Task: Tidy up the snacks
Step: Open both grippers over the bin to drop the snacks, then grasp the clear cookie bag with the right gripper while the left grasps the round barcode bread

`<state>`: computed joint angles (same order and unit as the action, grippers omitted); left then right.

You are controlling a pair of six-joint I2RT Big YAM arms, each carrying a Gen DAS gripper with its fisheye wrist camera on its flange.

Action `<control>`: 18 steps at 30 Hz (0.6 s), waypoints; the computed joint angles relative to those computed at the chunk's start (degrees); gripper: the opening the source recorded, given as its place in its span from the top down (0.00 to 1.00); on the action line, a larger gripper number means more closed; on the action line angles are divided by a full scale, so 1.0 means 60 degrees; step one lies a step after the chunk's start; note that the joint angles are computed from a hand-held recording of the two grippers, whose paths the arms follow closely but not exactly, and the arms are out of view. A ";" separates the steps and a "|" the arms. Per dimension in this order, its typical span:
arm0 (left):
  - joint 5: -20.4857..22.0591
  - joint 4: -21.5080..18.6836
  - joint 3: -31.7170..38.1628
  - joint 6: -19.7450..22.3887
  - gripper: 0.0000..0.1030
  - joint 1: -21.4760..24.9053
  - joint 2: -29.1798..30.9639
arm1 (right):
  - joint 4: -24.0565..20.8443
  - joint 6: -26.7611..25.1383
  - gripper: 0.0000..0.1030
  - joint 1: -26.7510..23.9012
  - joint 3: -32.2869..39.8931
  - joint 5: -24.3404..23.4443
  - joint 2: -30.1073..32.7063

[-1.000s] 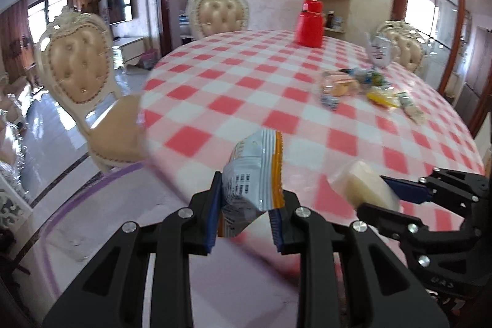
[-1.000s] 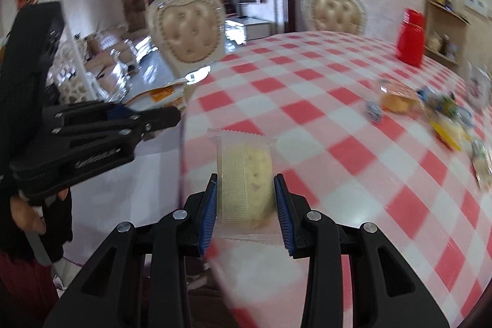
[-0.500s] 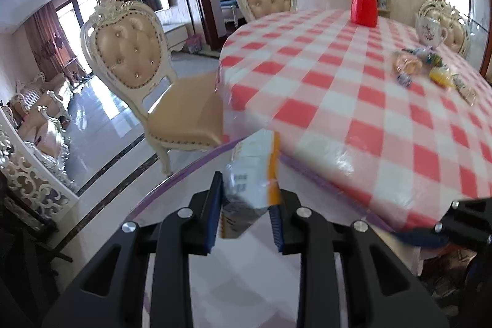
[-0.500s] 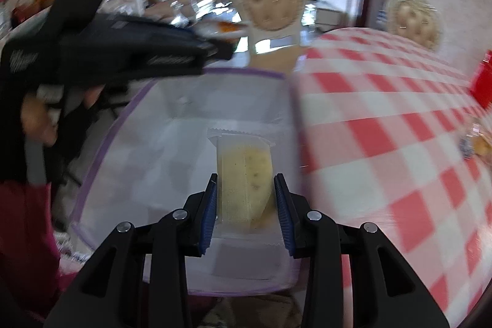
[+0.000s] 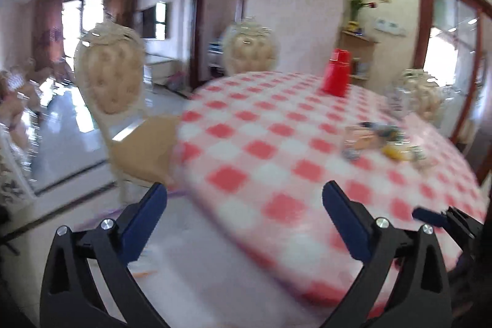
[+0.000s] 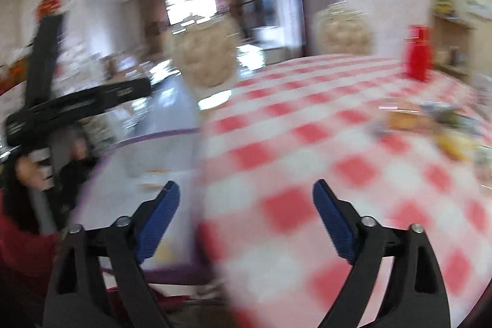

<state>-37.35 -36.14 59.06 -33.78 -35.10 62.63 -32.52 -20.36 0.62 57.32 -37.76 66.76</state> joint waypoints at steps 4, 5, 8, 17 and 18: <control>0.2139 0.0050 0.1191 -0.0304 0.02 -0.0186 0.1677 | 0.0306 0.0974 0.16 -0.1548 0.0518 0.0344 0.0891; 0.2355 -0.0003 0.1515 -0.0347 0.02 -0.0271 0.2121 | 0.0328 0.1150 0.16 -0.1853 0.0710 0.0413 0.1169; 0.2969 -0.0538 0.2881 -0.0315 0.02 -0.0469 0.3611 | 0.0274 0.1657 0.16 -0.2849 0.1522 0.0770 0.2172; 0.3168 -0.1469 0.7299 -0.0331 0.02 -0.0503 0.7663 | -0.0436 0.1827 0.16 -0.3559 0.4725 0.1669 0.5340; 0.3193 -0.1617 0.7738 -0.0324 0.02 -0.0486 0.8020 | -0.0599 0.1804 0.16 -0.3515 0.5056 0.1602 0.5593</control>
